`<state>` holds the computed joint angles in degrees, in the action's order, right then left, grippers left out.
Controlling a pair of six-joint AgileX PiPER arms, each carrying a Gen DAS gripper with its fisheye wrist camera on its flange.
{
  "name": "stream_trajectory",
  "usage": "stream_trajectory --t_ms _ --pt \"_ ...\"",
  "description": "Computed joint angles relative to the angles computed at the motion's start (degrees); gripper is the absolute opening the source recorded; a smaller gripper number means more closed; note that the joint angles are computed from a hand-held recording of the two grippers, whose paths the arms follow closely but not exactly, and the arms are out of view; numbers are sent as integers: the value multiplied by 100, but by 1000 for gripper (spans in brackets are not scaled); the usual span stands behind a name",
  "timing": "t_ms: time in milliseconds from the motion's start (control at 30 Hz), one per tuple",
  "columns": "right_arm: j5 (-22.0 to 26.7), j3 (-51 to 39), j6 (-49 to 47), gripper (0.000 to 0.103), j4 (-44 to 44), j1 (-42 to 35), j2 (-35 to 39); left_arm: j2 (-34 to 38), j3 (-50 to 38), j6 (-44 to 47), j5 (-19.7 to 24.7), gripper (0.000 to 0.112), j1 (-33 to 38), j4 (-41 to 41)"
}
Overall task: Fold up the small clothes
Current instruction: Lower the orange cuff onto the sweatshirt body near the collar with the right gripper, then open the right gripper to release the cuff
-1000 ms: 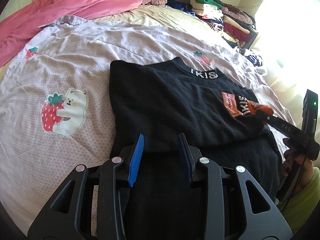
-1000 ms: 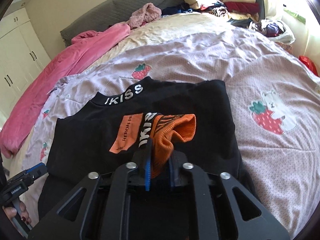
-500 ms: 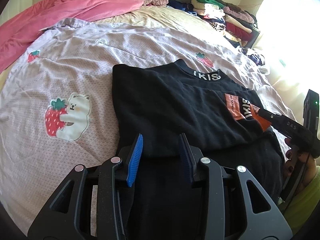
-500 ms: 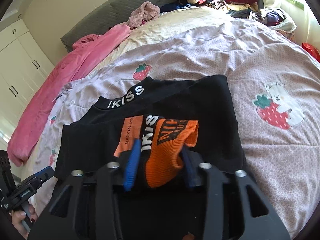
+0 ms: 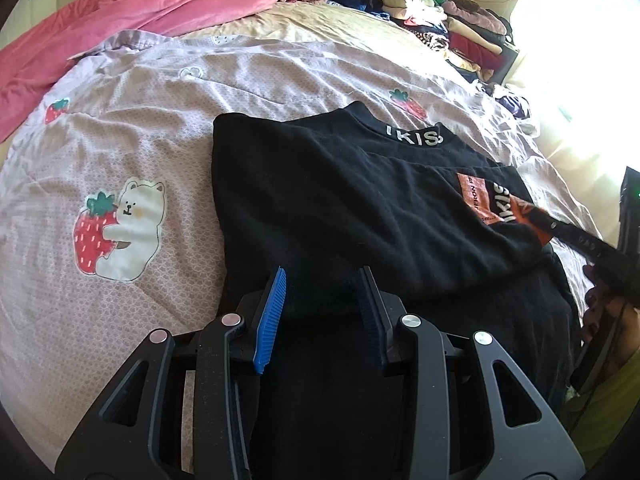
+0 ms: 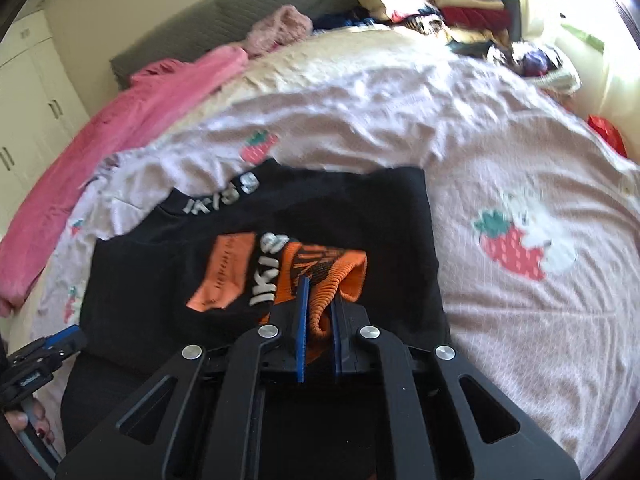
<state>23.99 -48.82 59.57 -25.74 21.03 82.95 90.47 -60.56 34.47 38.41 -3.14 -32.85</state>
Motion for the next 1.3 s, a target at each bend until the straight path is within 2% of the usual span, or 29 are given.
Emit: stream_trajectory --t_ms 100,167,300,433,500,600,733,800,1033,1233,1300 --pt "-223 184 -335 31 694 -181 -77 -68 36 23 27 29 15 -39" --pt "-177 330 186 40 280 -118 -296 -153 75 98 71 29 56 -115" --pt "32 458 1038 41 -518 200 -715 -281 107 82 87 29 70 -81" --pt "137 322 1276 42 -960 593 -800 -331 140 110 112 30 146 -119" --pt "88 182 1043 42 -877 726 -674 -343 164 114 114 30 177 -102" --pt "1 -111 114 42 -100 745 -256 -403 225 197 143 30 266 -161" --pt "576 -596 -425 44 405 707 485 -522 317 278 181 35 403 -137" --pt "453 -562 -586 44 661 570 632 -604 387 359 189 36 495 -152" --pt "427 -415 -437 48 557 636 394 -828 533 523 254 39 708 -212" --pt "513 -326 -62 51 222 807 105 -1036 595 546 345 46 806 -205" --pt "564 -305 78 54 71 901 -15 -1114 604 581 409 52 880 -258"
